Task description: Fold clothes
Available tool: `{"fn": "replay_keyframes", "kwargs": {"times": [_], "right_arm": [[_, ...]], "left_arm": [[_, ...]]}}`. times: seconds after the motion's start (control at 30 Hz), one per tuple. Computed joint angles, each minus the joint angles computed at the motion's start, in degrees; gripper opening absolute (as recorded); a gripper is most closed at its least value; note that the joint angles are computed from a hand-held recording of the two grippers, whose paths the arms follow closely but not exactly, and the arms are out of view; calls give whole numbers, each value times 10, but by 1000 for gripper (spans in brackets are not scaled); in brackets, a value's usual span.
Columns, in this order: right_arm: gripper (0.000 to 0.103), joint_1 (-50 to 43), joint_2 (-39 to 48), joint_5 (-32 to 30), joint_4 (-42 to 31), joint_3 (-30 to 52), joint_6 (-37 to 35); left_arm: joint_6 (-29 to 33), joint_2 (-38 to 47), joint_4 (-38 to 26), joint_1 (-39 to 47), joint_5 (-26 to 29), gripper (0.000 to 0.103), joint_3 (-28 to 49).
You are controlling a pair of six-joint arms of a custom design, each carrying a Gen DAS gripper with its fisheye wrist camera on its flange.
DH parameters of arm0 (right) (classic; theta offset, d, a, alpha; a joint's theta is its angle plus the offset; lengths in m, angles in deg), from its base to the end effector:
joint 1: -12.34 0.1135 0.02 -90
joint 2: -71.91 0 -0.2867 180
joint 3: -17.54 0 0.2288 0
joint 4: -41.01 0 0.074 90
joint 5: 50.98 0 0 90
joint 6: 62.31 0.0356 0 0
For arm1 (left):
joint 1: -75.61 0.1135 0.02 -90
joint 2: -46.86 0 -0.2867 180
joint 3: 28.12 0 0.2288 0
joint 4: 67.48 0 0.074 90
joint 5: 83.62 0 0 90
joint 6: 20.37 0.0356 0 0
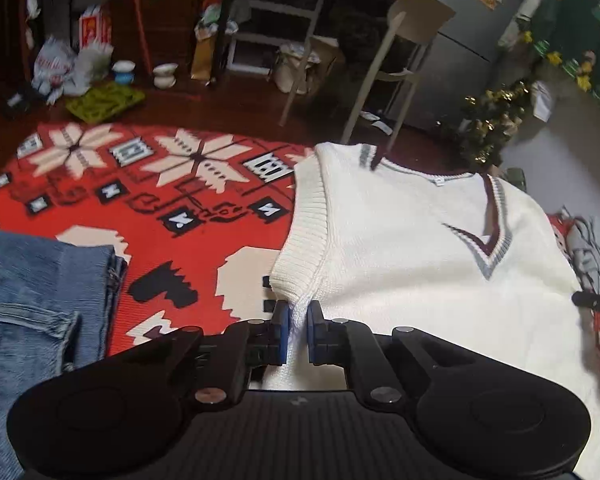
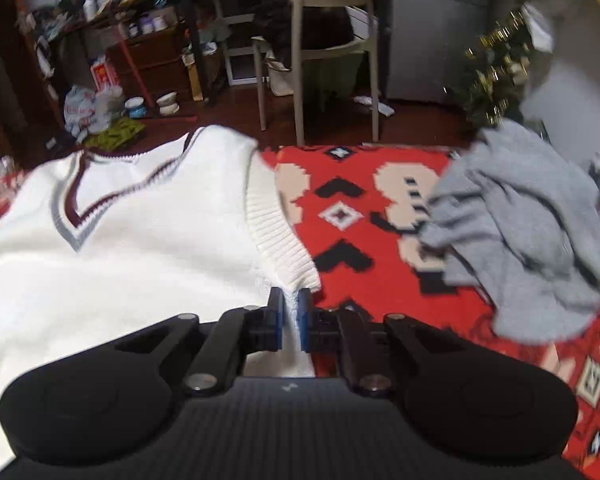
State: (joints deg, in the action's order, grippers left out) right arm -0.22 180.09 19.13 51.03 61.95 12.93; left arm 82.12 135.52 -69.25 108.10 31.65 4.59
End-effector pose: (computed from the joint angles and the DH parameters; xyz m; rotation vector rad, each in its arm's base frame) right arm 0.2702 -0.0478 0.0940 -0.1869 2.4375 0.2272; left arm 0.1753 0.0936 0.1208 -0.2690 2.4408 -0.2363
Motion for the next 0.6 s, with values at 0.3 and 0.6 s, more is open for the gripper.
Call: {"fn": "replay_keyframes", "kwargs": {"times": [0.3, 0.6], "right_arm": [[8, -135, -108, -82, -233, -46, -132], [17, -210, -166, -135, -318, -40, -192]], "left_arm": [[184, -78, -259, 83, 28, 9, 11], [289, -78, -397, 177, 100, 22, 70]]}}
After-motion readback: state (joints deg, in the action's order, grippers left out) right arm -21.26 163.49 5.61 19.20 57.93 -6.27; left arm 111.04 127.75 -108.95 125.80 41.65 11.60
